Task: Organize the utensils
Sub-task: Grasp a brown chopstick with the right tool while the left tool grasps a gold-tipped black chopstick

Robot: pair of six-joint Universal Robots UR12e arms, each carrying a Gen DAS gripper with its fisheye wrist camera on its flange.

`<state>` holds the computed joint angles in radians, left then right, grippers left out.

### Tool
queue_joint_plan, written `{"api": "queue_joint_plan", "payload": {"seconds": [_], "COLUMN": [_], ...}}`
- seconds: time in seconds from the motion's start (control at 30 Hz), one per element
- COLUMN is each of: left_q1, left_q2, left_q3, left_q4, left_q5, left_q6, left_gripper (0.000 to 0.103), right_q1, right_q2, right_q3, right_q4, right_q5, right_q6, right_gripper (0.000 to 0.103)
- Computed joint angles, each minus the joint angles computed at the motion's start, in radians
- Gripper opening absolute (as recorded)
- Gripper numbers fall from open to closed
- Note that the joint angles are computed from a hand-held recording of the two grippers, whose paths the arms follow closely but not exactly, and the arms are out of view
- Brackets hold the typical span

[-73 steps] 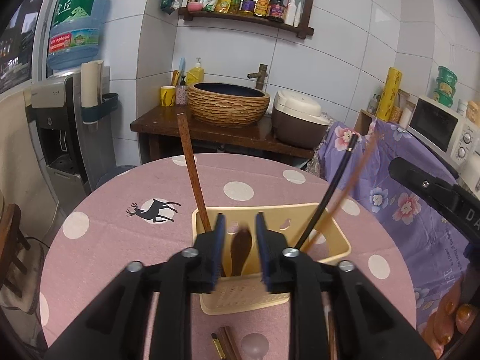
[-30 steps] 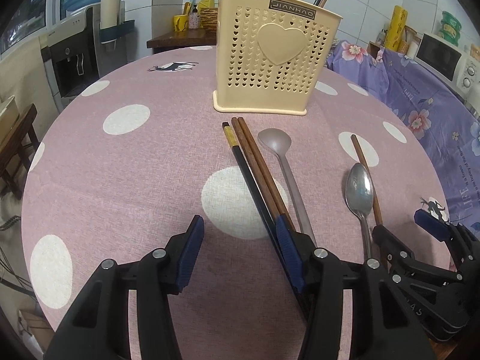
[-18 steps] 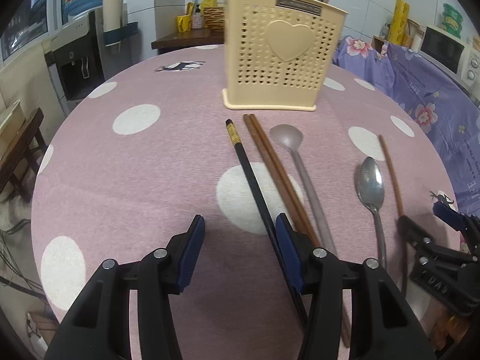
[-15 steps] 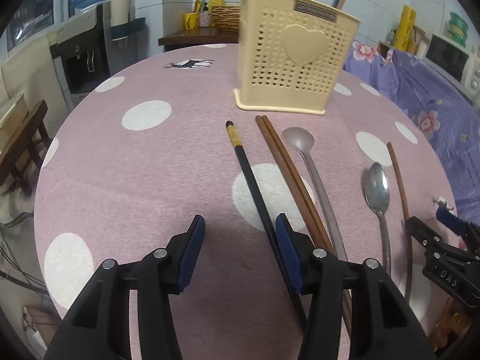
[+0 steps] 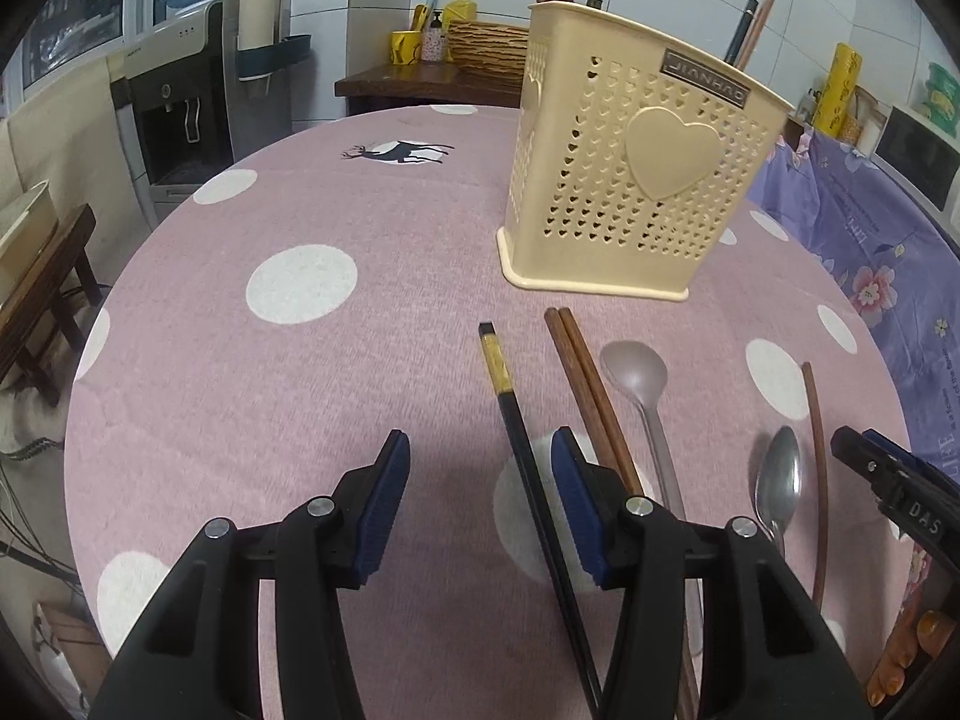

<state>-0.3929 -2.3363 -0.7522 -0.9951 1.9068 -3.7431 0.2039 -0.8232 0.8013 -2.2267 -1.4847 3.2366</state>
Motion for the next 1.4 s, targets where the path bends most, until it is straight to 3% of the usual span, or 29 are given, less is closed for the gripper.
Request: {"api": "queue_joint_plan", "payload": {"seconds": [0.17, 0.43, 0.67, 0.9, 1.2, 1.4], "left_q1": [0.007, 0.005, -0.003, -0.001, 0.005, 0.013], "left_q2": [-0.023, -0.068, -0.107, -0.111, -0.119, -0.087], "left_q3": [0.041, 0.127, 0.213, 0.217, 0.227, 0.165], "left_q4": [-0.036, -0.108, -0.187, -0.182, -0.175, -0.098], "left_q5": [-0.004, 0.009, 0.032, 0.031, 0.019, -0.010], "left_q6": [-0.012, -0.006, 0.028, 0.036, 0.019, 0.009], "left_gripper": [0.046, 0.033, 0.014, 0.010, 0.008, 0.008], "right_q1": [0.009, 0.023, 0.031, 0.035, 0.015, -0.004], "right_q2": [0.065, 0.113, 0.174, 0.197, 0.185, 0.151], "right_q3": [-0.113, -0.195, -0.308, -0.349, -0.326, -0.258], "right_q4": [0.099, 0.127, 0.182, 0.196, 0.181, 0.104], "right_q5": [-0.044, -0.100, -0.101, -0.085, 0.008, 0.108], "right_q6": [0.009, -0.009, -0.017, -0.025, 0.026, 0.059], "right_gripper": [0.038, 0.016, 0.011, 0.010, 0.010, 0.009]}}
